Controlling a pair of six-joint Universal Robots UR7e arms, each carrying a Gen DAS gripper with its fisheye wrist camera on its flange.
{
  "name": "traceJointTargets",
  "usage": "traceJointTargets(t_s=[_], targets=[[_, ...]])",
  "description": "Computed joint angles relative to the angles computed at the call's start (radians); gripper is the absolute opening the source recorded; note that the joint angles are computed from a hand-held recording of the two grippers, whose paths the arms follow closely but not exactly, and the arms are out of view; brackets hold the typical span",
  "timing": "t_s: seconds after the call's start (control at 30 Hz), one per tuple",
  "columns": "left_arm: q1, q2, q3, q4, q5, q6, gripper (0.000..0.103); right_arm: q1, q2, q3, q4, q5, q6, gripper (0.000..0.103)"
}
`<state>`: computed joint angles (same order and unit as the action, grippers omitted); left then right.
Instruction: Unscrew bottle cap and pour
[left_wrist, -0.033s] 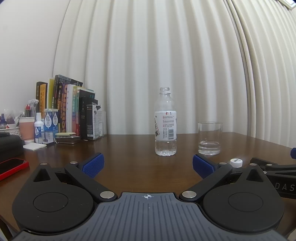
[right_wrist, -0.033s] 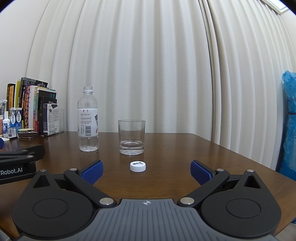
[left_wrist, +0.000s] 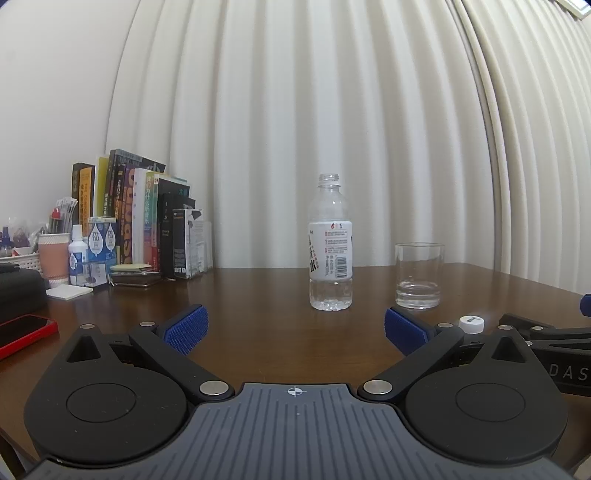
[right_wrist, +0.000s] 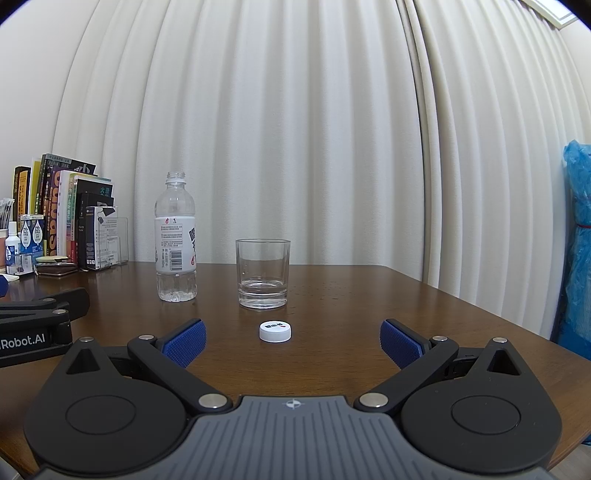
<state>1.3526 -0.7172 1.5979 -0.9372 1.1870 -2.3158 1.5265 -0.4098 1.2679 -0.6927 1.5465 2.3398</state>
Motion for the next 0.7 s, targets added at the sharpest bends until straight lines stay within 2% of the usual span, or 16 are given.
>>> traceJointTargets(t_s=[0.7], targets=[[-0.002, 0.011, -0.008, -0.006, -0.002, 0.009, 0.103, 0.000, -0.005, 0.006, 0.000, 0.001, -0.005, 0.103]])
